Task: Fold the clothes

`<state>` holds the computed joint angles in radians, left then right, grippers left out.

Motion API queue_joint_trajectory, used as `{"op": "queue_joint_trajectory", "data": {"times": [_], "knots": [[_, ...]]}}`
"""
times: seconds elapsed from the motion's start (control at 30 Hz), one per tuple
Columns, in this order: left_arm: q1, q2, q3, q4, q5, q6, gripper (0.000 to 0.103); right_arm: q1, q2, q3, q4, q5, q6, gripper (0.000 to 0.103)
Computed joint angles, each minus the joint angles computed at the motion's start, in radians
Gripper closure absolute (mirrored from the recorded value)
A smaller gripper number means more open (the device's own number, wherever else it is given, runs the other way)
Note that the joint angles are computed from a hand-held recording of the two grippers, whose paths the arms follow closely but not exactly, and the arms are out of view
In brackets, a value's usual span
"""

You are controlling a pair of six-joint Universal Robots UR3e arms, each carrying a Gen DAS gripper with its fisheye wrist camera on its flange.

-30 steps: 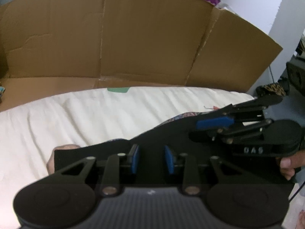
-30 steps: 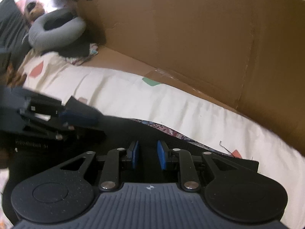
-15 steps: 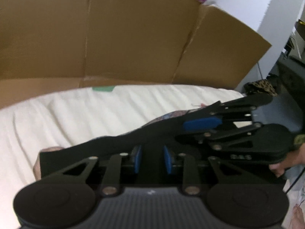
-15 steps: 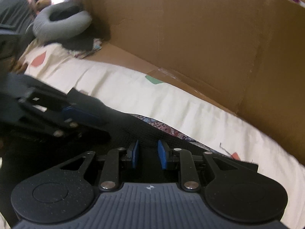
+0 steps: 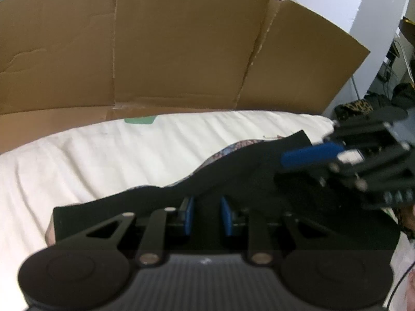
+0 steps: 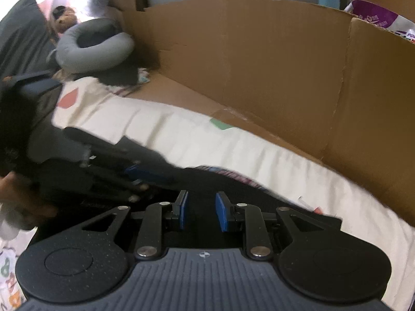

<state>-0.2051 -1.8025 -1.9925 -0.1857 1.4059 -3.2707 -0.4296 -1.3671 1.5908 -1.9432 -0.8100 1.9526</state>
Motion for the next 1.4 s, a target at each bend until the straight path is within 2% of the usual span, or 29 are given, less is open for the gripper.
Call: {"op": "queue_joint_trajectory", "data": {"times": [0.1,0.33,0.53,0.77,0.93,1.07,1.3,1.4], "knots": [[0.010,0.003,0.004,-0.014,-0.015,0.010,0.076,-0.012,-0.043,0.105,-0.088,-0.014,-0.068,0.073],[0.014,0.006,-0.006,-0.003,-0.021,0.014,0.076,-0.045,-0.002,0.109,-0.075,-0.033,-0.158,0.074],[0.012,0.002,-0.001,-0.004,-0.017,0.030,0.076,-0.137,-0.049,0.132,0.012,-0.073,-0.270,0.074],[0.007,0.003,0.023,-0.039,-0.009,0.004,0.077,-0.211,-0.136,0.147,0.111,-0.045,-0.275,0.074],[-0.048,0.032,0.116,-0.156,0.077,-0.122,0.080,-0.286,-0.237,0.166,0.300,-0.016,-0.424,0.074],[-0.102,0.079,0.134,-0.138,0.105,-0.129,0.077,-0.328,-0.305,0.212,0.367,-0.016,-0.519,0.073],[-0.167,0.060,0.128,-0.151,0.138,-0.098,0.076,-0.308,-0.277,0.247,0.285,-0.037,-0.464,0.073],[-0.151,0.037,0.094,-0.141,0.145,-0.129,0.081,-0.292,-0.241,0.251,0.231,-0.059,-0.450,0.072]]}}
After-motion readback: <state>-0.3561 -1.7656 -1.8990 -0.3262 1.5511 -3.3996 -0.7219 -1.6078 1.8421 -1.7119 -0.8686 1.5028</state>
